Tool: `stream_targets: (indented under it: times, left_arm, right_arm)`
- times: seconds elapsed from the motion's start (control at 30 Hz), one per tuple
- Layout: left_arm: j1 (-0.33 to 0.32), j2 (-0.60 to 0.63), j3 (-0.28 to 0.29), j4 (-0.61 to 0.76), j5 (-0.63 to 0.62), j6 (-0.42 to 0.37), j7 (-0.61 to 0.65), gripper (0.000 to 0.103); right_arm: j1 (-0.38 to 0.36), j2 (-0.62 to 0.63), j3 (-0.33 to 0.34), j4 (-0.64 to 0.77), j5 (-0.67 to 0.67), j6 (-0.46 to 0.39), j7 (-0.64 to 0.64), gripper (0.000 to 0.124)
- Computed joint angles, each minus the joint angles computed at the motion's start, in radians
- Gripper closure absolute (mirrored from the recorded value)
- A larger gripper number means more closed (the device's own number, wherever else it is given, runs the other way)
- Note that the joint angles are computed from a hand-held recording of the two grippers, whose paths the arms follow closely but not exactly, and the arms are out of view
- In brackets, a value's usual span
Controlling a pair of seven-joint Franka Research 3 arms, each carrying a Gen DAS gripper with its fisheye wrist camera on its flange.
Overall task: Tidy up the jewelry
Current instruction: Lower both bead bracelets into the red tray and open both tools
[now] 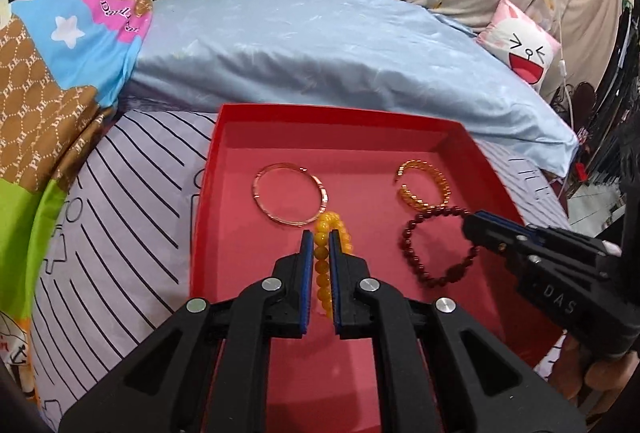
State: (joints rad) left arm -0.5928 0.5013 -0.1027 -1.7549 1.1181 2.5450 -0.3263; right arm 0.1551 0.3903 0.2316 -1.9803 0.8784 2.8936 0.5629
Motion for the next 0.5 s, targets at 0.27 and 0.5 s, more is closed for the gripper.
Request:
stream_targets:
  times: [0.27, 0.5]
  left_arm:
    - [-0.024, 0.013, 0.004, 0.025, -0.014, -0.105, 0.02, 0.063]
    - [-0.024, -0.014, -0.008, 0.005, 0.019, -0.148, -0.027, 0.062]
  right_arm:
    - [-0.036, 0.004, 0.041, -0.006, 0.037, 0.076, -0.024, 0.092]
    - [-0.059, -0.046, 0.076, -0.033, 0.182, 0.103, -0.173, 0.087]
